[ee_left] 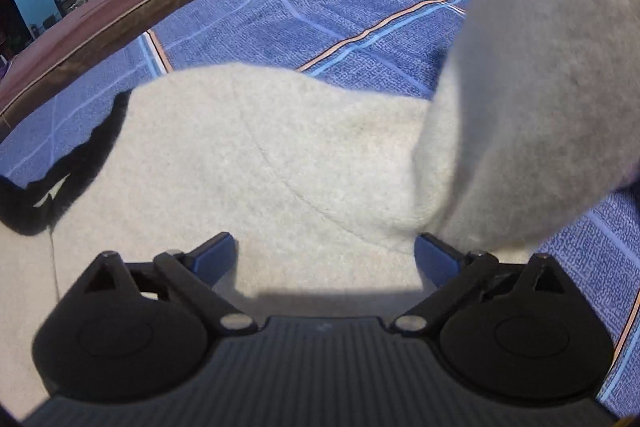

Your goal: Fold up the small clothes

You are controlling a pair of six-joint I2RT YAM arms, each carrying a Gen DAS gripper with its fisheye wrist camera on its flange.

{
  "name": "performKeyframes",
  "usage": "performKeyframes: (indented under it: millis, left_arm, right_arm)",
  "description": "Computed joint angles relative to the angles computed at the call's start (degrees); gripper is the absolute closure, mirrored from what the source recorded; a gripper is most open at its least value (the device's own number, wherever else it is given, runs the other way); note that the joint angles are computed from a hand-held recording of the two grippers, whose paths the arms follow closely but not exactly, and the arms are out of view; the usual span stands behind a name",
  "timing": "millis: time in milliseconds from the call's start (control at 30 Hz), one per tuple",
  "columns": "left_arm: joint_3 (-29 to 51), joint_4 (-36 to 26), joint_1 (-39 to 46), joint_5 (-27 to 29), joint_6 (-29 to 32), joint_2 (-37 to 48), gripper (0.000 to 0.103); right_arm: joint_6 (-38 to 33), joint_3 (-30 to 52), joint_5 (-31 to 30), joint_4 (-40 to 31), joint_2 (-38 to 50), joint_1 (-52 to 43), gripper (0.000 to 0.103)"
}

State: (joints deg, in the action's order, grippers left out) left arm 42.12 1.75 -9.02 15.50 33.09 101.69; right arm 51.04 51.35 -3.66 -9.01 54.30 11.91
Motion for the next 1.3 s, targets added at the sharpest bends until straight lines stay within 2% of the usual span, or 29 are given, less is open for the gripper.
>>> performKeyframes:
  millis: [100, 167, 267, 333, 433, 533, 633, 733, 767, 833, 867, 933, 967, 1033, 1200, 1300]
  left_arm:
    - [4.55, -9.25, 4.32, 5.20, 2.97, -0.45, 0.005]
    - [5.33, -12.68, 8.39, 8.57, 4.45, -3.20, 0.005]
    - [8.88, -23.08, 18.47, 17.49, 10.77, -6.72, 0.002]
    - [10.84, -29.28, 25.07, 20.32, 15.37, -8.06, 0.000]
    - [14.30, -36.70, 35.48, 23.39, 20.70, -8.36, 0.000]
    - [20.52, -45.81, 44.15, 24.22, 25.71, -5.46, 0.000]
    - [26.07, -52.79, 50.84, 25.78, 30.18, -2.10, 0.000]
    - [29.08, -54.97, 55.29, 26.50, 33.64, -0.23, 0.000]
    - [30.17, -55.31, 56.14, 25.88, 34.07, 0.76, 0.000]
    - [32.24, -55.83, 57.06, 24.48, 33.07, 2.81, 0.000]
    - [32.96, -55.67, 57.49, 24.54, 32.21, 3.89, 0.000]
    - [33.87, -55.51, 58.34, 24.42, 31.32, 4.87, 0.000]
    - [33.81, -55.27, 58.60, 24.41, 31.20, 4.92, 0.000]
    - [33.37, -54.97, 58.92, 25.18, 31.42, 4.98, 0.000]
    - [33.45, -58.20, 58.95, 24.08, 33.76, 5.57, 0.000]
    - [32.99, -58.75, 60.26, 23.61, 36.05, 5.00, 0.000]
  right_arm:
    - [-0.54, 1.42, -1.27, 2.23, 3.29, 1.21, 0.094]
    - [-1.07, 1.77, 0.14, 3.73, 4.99, 3.74, 0.094]
    - [0.43, 2.76, -1.65, 7.48, 9.51, 5.46, 0.094]
    - [0.82, 4.14, -2.12, 9.51, 13.28, 7.16, 0.094]
    - [2.73, 5.24, -3.58, 15.02, 19.71, 9.55, 0.094]
    - [4.71, 9.06, -4.83, 20.64, 28.24, 12.87, 0.094]
    - [2.63, 15.96, -3.16, 21.61, 37.31, 16.94, 0.094]
    - [5.03, 21.23, -5.50, 23.17, 45.80, 19.87, 0.094]
    - [6.94, 21.36, -6.89, 25.03, 47.61, 20.34, 0.088]
    - [7.84, 21.65, -5.26, 24.22, 48.98, 21.52, 0.059]
    - [5.68, 21.32, -2.95, 22.00, 48.53, 22.14, 0.051]
    - [0.87, 19.89, 1.46, 17.64, 47.03, 22.97, 0.005]
    - [-1.87, 19.08, 3.87, 14.25, 46.24, 23.55, 0.000]
    - [-4.48, 18.34, 7.92, 7.18, 46.26, 25.50, 0.000]
    - [-12.61, 16.45, 13.50, -0.16, 51.65, 31.17, 0.000]
    - [-21.77, 18.30, 18.39, -0.44, 56.78, 34.67, 0.000]
